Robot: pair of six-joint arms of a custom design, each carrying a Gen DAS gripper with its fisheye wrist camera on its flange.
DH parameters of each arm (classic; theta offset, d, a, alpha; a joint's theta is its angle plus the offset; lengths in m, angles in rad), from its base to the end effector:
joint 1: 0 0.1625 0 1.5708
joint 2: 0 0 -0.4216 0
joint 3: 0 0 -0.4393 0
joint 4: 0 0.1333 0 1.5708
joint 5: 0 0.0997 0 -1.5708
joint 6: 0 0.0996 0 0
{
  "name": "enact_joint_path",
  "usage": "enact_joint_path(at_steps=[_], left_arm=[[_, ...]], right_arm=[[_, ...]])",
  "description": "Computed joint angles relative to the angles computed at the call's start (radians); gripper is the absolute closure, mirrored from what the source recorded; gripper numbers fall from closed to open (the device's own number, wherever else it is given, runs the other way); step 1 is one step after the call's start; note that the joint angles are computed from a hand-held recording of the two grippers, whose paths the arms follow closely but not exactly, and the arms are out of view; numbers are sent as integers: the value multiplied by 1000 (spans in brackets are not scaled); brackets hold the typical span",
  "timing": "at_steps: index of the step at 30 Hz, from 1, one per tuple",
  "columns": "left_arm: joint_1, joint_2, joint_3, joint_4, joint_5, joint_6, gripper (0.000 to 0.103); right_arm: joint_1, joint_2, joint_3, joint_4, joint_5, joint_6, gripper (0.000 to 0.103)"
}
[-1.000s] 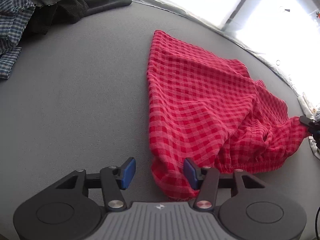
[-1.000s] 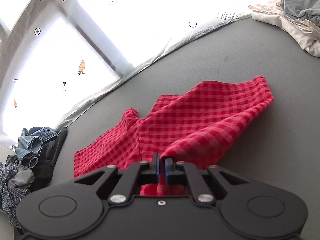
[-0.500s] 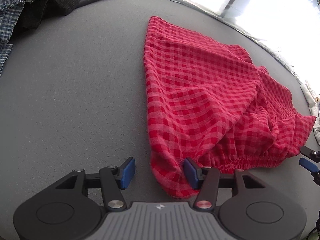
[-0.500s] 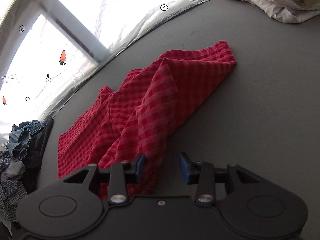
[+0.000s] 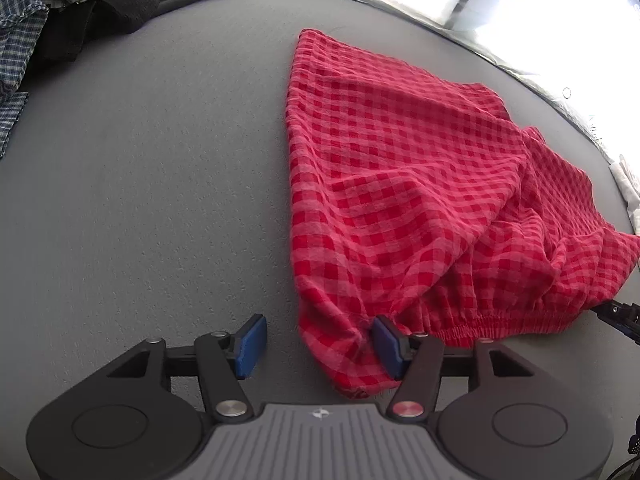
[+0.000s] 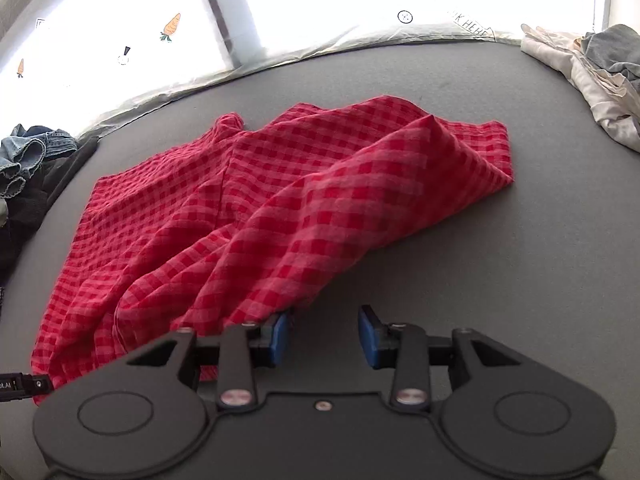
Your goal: Fold clothes
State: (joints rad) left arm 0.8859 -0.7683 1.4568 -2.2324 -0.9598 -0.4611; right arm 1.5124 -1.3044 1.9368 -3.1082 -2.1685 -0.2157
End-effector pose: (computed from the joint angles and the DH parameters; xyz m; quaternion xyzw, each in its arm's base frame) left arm -0.3205 -0.6935 0.0921 0.1105 0.9472 -0.1523 0.2597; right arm 0.0426 -0.5952 0.3371 -0.0608 -0.8669 0.3777 0.3194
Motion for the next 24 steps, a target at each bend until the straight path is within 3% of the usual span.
enact_joint_path(at_steps=[3,8,15,16,17,22,24], left_arm=[[1,0,-1,-2,-9,-1,38],[4,6,-9,1,-27,5,28],[7,22,-35,26,-43,21,16],[7,24,-39,30,-45,21,16],[7,26,-43,35,-44,19,15],[3,31,-48,47,-29,6,18],[-6,31,-43,55,6,0,27]], right_arm=[[15,60,-54,-10,-5,-72,64],[-4,106,-102,36,45,-38,64],[-23,118,-108,33,111,-53,60],[-23,118,-108,35,115,-57,65],[-22,116,-108,42,119,-63,79],[-6,106,-80,8,66,-78,93],[-4,82,-52,-9,44,-42,94]])
